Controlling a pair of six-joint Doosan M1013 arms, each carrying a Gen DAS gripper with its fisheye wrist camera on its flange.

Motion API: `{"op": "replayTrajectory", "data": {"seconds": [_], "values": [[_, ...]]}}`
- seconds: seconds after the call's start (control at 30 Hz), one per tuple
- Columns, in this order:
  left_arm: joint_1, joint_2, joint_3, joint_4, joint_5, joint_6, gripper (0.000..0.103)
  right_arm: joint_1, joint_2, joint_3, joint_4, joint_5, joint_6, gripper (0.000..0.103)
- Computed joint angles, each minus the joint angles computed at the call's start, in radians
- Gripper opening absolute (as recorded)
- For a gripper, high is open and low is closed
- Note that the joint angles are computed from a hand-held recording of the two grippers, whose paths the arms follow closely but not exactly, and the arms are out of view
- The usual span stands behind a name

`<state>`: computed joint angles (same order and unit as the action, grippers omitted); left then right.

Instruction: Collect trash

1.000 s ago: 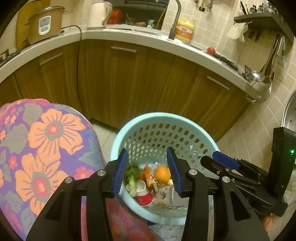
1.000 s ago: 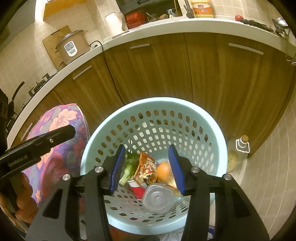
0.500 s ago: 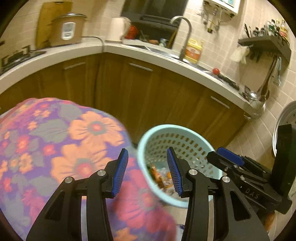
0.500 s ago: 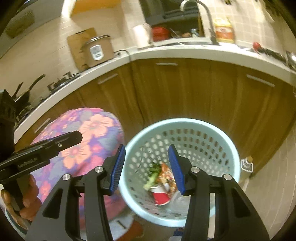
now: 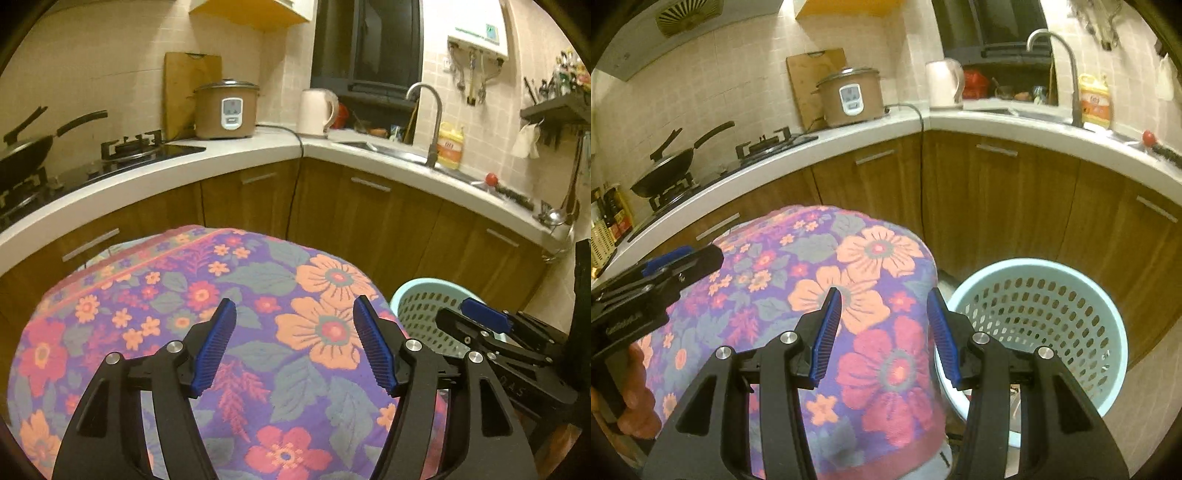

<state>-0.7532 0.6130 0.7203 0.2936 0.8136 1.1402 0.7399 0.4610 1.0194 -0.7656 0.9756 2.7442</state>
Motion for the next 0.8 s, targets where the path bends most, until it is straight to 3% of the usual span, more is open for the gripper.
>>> {"op": "replayTrajectory", "data": {"seconds": [0.17,0.3,0.63,0.8], "values": [[0.004,-0.049,0.12,0.044,-0.123,-0.074,0.07,0.027,0.002,0.005,-0.112,0.043,0.095,0.061],[-0.01,-0.062,0.175,0.222,-0.164,-0.216,0.079,0.041,0.006,0.006,-0.158,0.093,0.133,0.072],[-0.02,-0.059,0.194,0.329,-0.124,-0.287,0.088,0.065,0.035,-0.01,-0.257,0.25,0.15,0.077],[-0.023,-0.06,0.2,0.369,-0.106,-0.325,0.088,0.074,0.039,-0.016,-0.302,0.27,0.152,0.082]]}}
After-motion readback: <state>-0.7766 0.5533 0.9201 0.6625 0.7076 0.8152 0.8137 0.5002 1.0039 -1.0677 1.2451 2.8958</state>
